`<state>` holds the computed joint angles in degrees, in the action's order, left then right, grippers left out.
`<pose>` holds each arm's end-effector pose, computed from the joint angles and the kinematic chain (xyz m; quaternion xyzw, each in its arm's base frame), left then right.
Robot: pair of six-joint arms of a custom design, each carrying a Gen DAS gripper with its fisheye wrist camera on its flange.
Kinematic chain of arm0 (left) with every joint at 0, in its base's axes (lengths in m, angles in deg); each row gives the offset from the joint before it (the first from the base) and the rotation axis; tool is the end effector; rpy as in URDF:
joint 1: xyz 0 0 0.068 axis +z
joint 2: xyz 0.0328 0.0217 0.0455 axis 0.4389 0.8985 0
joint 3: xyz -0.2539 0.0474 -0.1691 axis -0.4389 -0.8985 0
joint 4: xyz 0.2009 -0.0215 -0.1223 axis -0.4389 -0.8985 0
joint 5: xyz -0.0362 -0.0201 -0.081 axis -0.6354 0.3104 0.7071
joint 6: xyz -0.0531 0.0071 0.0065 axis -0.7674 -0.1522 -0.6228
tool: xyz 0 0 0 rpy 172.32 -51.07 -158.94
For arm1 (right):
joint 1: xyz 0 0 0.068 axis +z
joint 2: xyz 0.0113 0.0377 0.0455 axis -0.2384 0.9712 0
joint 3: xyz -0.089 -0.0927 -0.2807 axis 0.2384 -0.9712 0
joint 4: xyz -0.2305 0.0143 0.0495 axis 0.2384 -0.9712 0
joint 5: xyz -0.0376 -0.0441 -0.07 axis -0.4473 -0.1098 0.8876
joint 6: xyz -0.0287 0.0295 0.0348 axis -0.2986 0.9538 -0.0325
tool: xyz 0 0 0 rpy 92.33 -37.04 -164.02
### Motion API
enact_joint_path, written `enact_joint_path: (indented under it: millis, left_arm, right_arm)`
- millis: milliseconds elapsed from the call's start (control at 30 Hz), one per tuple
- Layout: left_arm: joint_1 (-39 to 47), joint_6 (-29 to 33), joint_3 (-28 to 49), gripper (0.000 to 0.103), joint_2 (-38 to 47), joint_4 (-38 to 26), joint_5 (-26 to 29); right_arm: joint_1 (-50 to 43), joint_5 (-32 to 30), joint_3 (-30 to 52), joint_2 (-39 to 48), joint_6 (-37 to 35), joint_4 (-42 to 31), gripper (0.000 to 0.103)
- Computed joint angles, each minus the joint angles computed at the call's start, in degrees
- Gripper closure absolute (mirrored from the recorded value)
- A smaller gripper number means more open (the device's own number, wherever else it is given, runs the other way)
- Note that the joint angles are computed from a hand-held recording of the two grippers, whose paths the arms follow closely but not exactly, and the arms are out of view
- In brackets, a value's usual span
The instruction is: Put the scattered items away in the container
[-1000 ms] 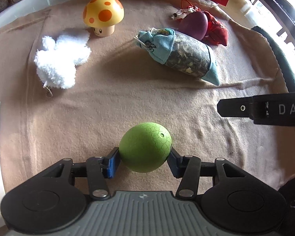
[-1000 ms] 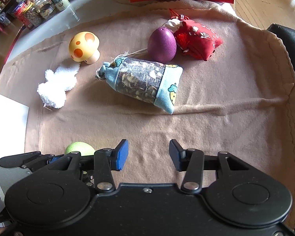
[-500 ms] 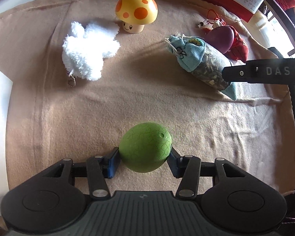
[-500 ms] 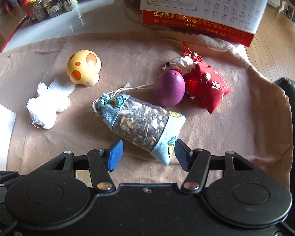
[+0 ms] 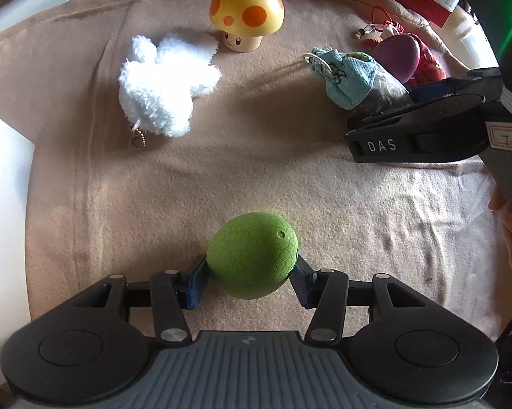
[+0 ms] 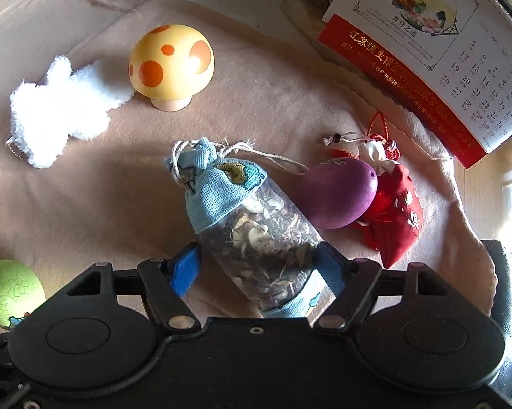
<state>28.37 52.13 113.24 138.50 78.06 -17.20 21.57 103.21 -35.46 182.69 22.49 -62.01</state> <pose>0.2288 0.0024 0.1055 0.1643 0.9794 -0.0808 0.0855 0.2640 0.1746 0.1106 -0.3005 0.9304 -0.1012 0.1838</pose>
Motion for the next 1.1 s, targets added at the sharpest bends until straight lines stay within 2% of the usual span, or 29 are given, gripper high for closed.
enact_joint_path:
  millis: [67, 100, 233, 367, 467, 567, 633, 700, 733, 833, 867, 933, 1000, 1067, 1100]
  left_arm:
    - [-0.08, 0.29, -0.19, 0.051, -0.04, 0.09, -0.29]
    - [-0.13, 0.41, -0.29, 0.051, -0.06, 0.13, -0.4]
    - [-0.38, 0.87, -0.64, 0.051, -0.62, 0.16, -0.96]
    - [-0.33, 1.53, -0.62, 0.051, -1.25, -0.45, -1.01]
    - [-0.78, 1.53, -0.62, 0.051, -1.73, -0.71, -1.18]
    - [-0.97, 1.63, -0.55, 0.051, -1.85, -1.38, -1.02]
    - [-1.0, 1.83, -0.19, 0.051, -1.74, -1.97, -0.94]
    - [-1.04, 1.84, -0.02, 0.051, -1.55, -2.14, -0.78]
    - [-1.14, 1.75, -0.02, 0.051, -1.48, -2.04, -0.82]
    - [-1.31, 1.53, -0.08, 0.051, -1.39, -1.95, -0.85]
    - [-1.4, 1.46, -0.19, 0.051, -1.43, -1.87, -0.9]
    - [-1.58, 1.47, -0.5, 0.051, -1.51, -1.52, -1.0]
    - [-1.66, 1.39, -0.53, 0.051, -1.44, -1.42, -1.06]
    - [-1.6, 1.45, -0.53, 0.051, -1.32, -1.34, -1.23]
    - [-1.57, 1.46, -0.54, 0.051, -1.38, -1.4, -1.36]
  right_arm:
    - [0.05, 0.75, -0.06, 0.3, 0.14, 0.38, 0.034]
    - [0.06, 1.33, 0.08, 0.36, 0.23, 0.16, 0.039]
    - [-0.61, 1.24, 1.69, -0.44, 2.53, -3.94, 0.048]
    - [-2.9, -2.34, 2.55, -2.94, 7.19, -9.11, 0.052]
    - [-5.91, -6.83, 1.87, -6.07, 10.68, -12.09, 0.057]
    - [-11.03, -14.53, 0.12, -9.37, 12.84, -14.09, 0.062]
    - [-15.94, -22.5, -1.45, -11.31, 14.07, -15.46, 0.084]
    - [-20.55, -29.03, -3.67, -12.7, 14.46, -15.79, 0.084]
    - [-21.72, -29.53, -4.59, -13.23, 14.24, -15.81, 0.083]
    - [-21.81, -25.96, -7.63, -15.94, 13.16, -13.46, 0.076]
    - [-21.66, -25.16, -8.32, -16.58, 12.88, -12.47, 0.071]
    - [-20.94, -24.18, -9.22, -17.82, 12.6, -9.97, 0.045]
    - [-18.93, -22.09, -8.99, -18.14, 12.2, -7.85, 0.036]
    - [-17.66, -21.4, -7.97, -17.44, 12.15, -5.99, 0.036]
    - [-17.86, -22.41, -7.34, -16.7, 12.8, -4.93, 0.032]
